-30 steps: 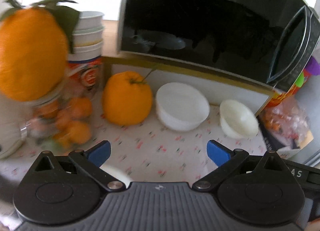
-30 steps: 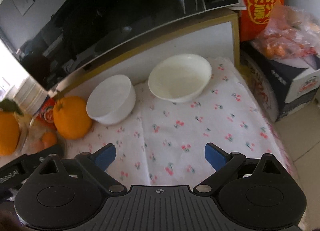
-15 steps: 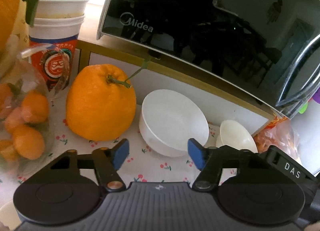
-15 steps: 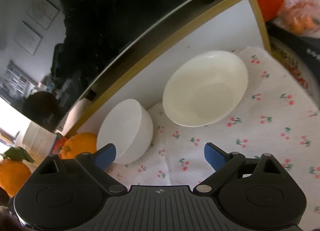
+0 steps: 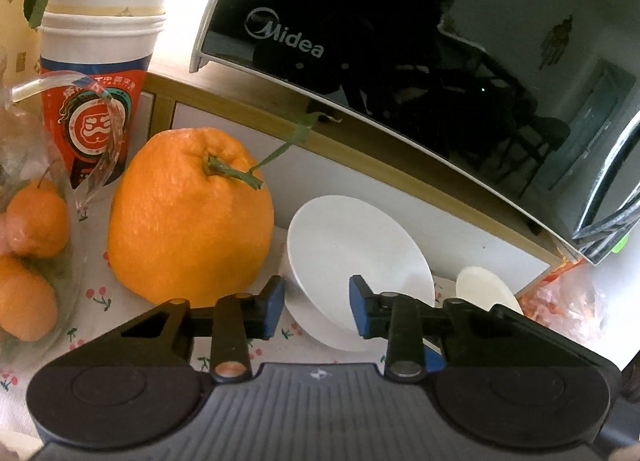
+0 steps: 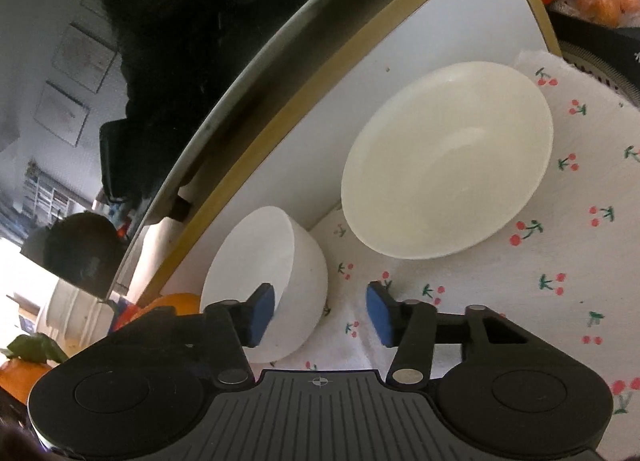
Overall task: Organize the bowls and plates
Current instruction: 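Close the left tool on the white bowl's rim, then lift the white bowl with the left tool and carry it beside the plates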
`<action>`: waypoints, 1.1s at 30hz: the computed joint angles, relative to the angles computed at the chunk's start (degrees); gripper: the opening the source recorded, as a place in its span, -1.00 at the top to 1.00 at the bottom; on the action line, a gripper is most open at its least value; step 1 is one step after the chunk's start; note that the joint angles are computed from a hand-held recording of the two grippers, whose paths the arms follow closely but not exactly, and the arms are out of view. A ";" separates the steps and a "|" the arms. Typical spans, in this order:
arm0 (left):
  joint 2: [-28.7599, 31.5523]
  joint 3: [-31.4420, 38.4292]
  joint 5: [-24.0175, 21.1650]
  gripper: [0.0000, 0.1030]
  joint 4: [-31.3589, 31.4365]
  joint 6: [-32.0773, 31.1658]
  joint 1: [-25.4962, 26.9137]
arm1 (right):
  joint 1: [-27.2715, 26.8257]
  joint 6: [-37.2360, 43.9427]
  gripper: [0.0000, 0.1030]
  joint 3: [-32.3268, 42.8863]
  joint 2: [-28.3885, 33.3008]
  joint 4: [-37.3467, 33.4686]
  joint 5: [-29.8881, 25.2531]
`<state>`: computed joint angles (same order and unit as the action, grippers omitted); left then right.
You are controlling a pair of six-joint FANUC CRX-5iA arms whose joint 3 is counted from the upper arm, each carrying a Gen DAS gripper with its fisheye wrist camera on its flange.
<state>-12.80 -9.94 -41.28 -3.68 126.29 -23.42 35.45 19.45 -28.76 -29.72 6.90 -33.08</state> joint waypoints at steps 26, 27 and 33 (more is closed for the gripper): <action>-2.78 3.40 -5.99 0.71 -1.65 -1.25 -1.41 | 2.99 -3.08 0.53 0.59 -4.58 4.05 -5.10; -3.02 3.59 -6.36 0.71 -1.67 -1.20 -1.55 | 3.38 -3.32 0.53 0.75 -5.17 4.51 -6.01; -5.12 3.92 -7.90 0.71 -1.15 -1.36 -2.24 | 6.72 -5.45 0.53 1.81 -8.29 9.04 -10.94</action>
<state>-17.92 -6.02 -49.19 -4.83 124.94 -25.66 42.17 14.00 -26.95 -38.01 15.94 -44.02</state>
